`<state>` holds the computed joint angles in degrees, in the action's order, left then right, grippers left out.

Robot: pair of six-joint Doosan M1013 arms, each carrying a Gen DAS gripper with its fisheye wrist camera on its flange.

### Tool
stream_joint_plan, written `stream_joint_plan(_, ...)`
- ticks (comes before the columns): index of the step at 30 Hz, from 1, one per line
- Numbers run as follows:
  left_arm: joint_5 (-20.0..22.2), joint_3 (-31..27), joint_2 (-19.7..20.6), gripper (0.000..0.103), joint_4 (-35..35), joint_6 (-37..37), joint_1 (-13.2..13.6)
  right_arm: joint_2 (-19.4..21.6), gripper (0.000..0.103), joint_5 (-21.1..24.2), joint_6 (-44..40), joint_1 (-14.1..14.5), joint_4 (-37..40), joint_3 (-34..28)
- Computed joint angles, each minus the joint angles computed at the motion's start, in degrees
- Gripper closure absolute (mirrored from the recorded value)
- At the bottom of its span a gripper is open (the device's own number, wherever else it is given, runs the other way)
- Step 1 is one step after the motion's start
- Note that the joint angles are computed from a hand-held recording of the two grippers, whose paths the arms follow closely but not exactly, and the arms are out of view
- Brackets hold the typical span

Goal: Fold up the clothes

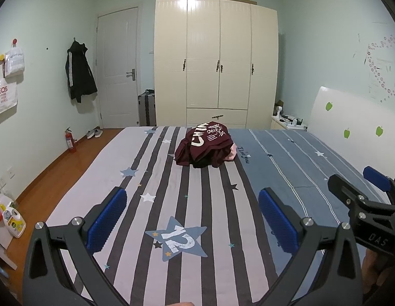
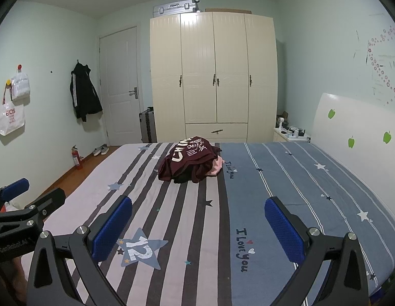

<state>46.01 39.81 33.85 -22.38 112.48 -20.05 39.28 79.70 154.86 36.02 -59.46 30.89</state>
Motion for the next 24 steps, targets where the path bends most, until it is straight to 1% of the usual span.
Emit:
stream_joint_plan(12,-1.17,1.28,-0.75,0.001,-0.73,0.46,0.26,0.0,0.001,0.06,-0.35,-0.08,0.25,-0.21)
stream_joint_plan(24,-1.28,1.42,-0.83,0.001,-0.71,0.34,0.33,0.19,0.001,0.08,-0.77,0.01,-0.05,-0.39)
